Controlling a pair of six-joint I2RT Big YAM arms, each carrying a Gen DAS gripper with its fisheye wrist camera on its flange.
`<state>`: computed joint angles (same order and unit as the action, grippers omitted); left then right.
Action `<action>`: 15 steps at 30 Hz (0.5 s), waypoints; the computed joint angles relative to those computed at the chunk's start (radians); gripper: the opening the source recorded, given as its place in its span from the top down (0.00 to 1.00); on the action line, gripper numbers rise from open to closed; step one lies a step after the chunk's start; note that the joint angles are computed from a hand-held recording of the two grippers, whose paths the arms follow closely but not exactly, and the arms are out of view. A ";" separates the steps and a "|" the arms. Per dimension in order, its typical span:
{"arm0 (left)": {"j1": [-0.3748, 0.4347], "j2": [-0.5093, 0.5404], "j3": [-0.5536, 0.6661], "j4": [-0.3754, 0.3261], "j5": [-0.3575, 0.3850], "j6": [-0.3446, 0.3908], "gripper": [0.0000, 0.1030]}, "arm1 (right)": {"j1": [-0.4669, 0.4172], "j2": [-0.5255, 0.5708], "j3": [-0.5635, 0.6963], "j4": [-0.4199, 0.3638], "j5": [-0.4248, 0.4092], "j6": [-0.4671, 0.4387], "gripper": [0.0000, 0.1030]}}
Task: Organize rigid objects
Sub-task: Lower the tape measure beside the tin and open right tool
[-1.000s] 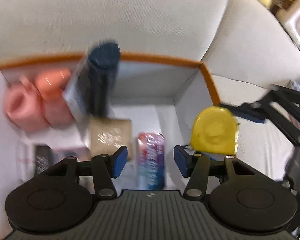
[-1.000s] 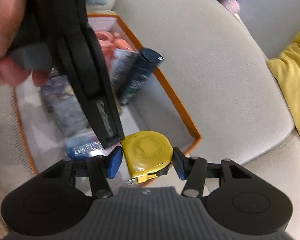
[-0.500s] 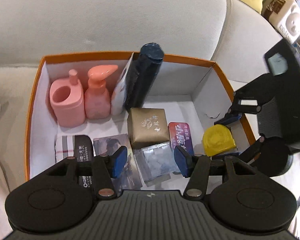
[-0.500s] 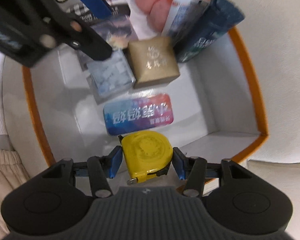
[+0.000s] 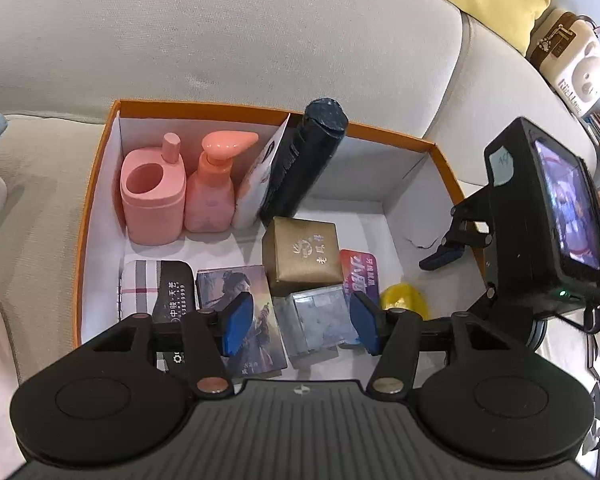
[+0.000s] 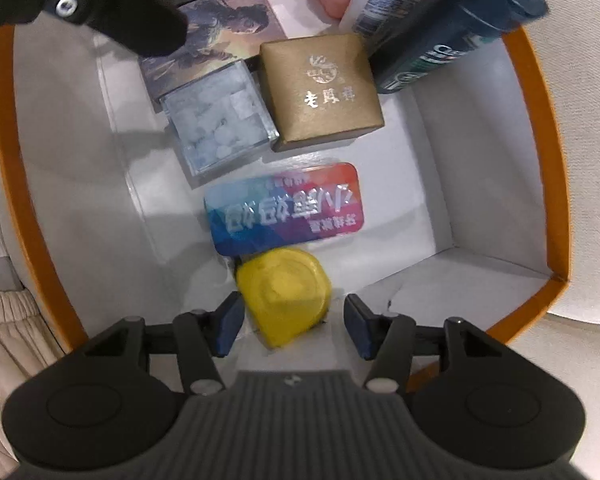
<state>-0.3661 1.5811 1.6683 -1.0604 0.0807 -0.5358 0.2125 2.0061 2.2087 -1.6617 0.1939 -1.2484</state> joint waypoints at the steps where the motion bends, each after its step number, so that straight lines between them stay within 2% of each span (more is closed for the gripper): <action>1: -0.001 0.001 0.000 0.000 0.002 0.001 0.37 | -0.001 -0.004 -0.002 0.001 0.002 -0.001 0.45; 5: -0.011 0.002 -0.001 0.006 0.001 0.025 0.37 | -0.004 -0.041 -0.045 0.040 0.004 -0.012 0.46; 11: -0.041 -0.054 -0.057 0.088 -0.022 0.060 0.37 | -0.004 -0.098 -0.102 0.111 -0.028 0.013 0.46; 13: -0.056 -0.084 -0.084 0.130 -0.064 0.063 0.37 | 0.003 -0.130 -0.150 0.170 -0.039 0.017 0.45; 15: -0.072 -0.122 -0.125 0.175 -0.119 0.067 0.37 | 0.009 -0.114 -0.123 0.191 -0.065 0.040 0.45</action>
<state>-0.4377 1.4591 1.5430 -0.8851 -0.0387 -0.4684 0.2218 1.8921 2.0854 -1.4707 0.1286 -1.2087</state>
